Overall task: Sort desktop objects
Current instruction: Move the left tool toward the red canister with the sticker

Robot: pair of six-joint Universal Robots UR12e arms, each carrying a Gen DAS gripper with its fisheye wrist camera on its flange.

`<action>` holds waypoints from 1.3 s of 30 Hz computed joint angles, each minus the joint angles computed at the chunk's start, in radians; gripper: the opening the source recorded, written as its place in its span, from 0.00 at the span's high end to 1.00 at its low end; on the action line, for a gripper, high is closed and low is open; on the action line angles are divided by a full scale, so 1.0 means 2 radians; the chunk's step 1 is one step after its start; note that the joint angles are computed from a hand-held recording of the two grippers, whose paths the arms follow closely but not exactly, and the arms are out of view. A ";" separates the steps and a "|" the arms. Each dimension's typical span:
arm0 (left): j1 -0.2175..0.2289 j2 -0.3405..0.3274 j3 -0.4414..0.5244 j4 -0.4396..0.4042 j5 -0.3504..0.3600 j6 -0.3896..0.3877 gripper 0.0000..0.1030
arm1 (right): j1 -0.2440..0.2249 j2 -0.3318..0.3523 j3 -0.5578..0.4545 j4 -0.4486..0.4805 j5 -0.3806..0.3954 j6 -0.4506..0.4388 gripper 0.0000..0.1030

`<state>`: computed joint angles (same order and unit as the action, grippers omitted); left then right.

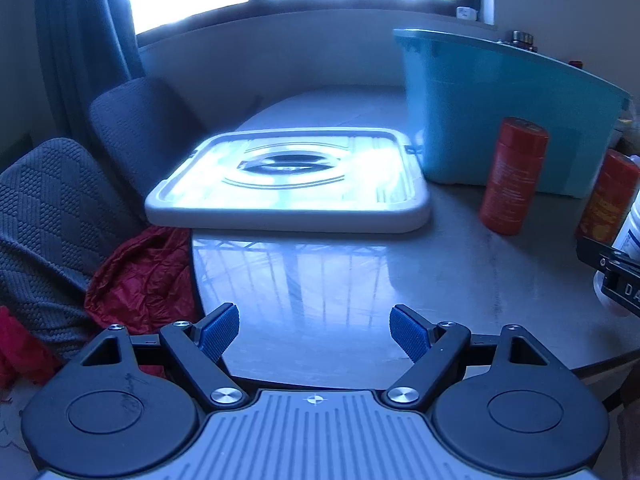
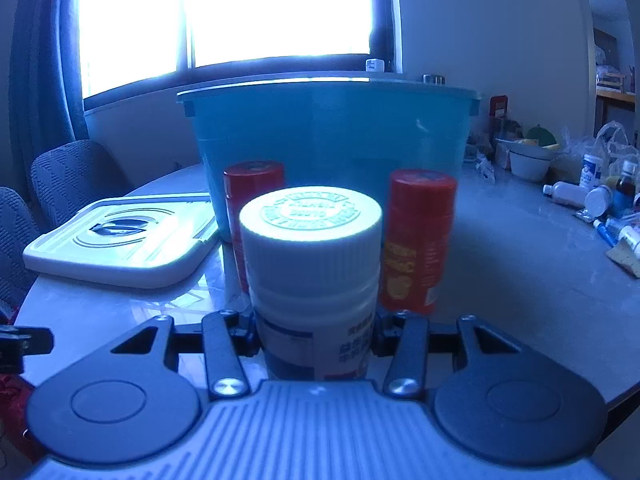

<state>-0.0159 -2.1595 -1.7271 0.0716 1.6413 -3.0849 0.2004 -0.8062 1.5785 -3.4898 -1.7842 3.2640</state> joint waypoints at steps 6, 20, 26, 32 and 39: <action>-0.004 0.000 -0.008 0.014 -0.011 0.001 0.18 | 0.000 -0.011 0.019 -0.005 -0.009 -0.002 0.53; -0.009 -0.002 -0.028 0.064 -0.031 -0.009 0.18 | 0.003 -0.032 0.060 -0.033 -0.025 -0.011 0.53; -0.013 -0.013 -0.029 0.095 -0.039 -0.003 0.18 | 0.004 -0.035 0.071 -0.040 -0.037 -0.018 0.53; -0.020 -0.023 -0.024 0.117 -0.048 0.016 0.18 | 0.004 -0.037 0.078 -0.043 -0.041 -0.017 0.53; -0.023 -0.032 -0.009 0.113 -0.059 0.012 0.18 | 0.003 -0.040 0.081 -0.041 -0.043 -0.018 0.53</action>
